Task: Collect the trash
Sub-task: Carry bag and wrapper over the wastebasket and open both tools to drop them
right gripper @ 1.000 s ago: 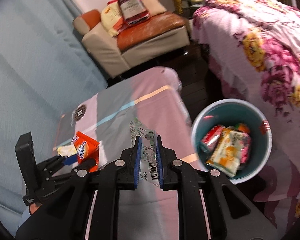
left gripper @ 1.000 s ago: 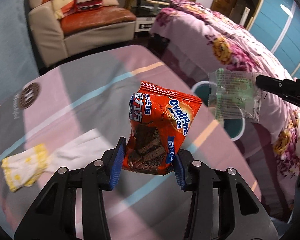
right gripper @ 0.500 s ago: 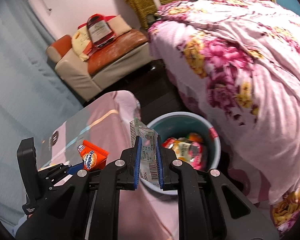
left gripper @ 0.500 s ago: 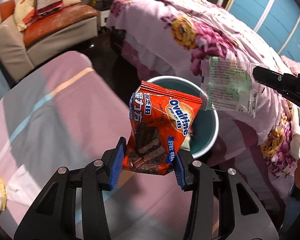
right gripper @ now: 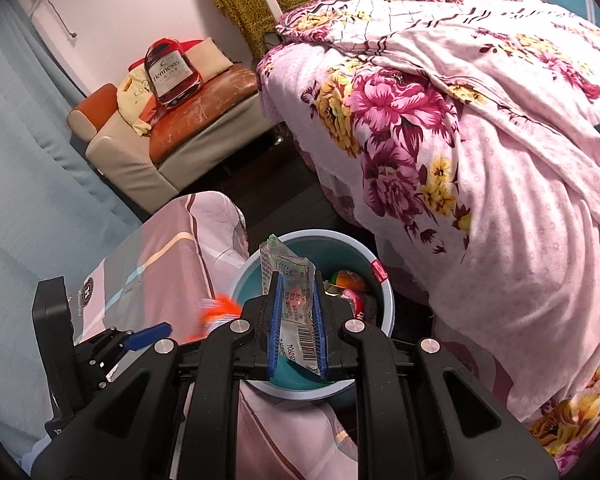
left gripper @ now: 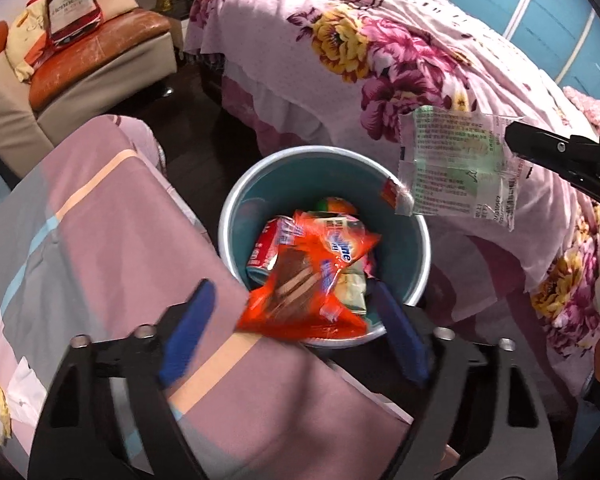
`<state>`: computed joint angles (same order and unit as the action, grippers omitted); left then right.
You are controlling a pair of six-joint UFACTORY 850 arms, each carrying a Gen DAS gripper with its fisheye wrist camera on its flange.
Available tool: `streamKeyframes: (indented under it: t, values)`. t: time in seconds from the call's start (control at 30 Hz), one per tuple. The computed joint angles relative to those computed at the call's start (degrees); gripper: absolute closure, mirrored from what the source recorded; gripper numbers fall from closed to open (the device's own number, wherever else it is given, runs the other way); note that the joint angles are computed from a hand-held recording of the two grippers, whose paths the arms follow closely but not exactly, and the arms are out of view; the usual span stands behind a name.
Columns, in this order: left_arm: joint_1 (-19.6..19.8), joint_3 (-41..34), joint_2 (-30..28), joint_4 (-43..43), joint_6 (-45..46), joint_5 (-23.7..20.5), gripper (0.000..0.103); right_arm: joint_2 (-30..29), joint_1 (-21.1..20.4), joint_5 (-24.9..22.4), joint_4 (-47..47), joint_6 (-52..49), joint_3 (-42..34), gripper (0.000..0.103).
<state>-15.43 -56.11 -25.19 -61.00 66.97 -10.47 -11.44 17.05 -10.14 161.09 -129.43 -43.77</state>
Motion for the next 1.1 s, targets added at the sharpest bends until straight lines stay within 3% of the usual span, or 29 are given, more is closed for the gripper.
streamKeyframes:
  t: [0.1,0.5,1.1]
  values:
    - [0.0,0.4,0.2,2.8,-3.2,1.3,0.011,-0.5,0.0,0.1,-0.6,0.5,-0.4,0.089]
    - [3.2,2.3,1.1,7.8,-10.5,1.1,0.011,-2.6,1.8,2.5,2.6,-2.8,-2.7,0.089]
    - [8.9,4.3,2.1,-2.7,0.0,-0.3,0.010,-7.6,4.8,7.5,12.4,-12.2,-8.5,0.086]
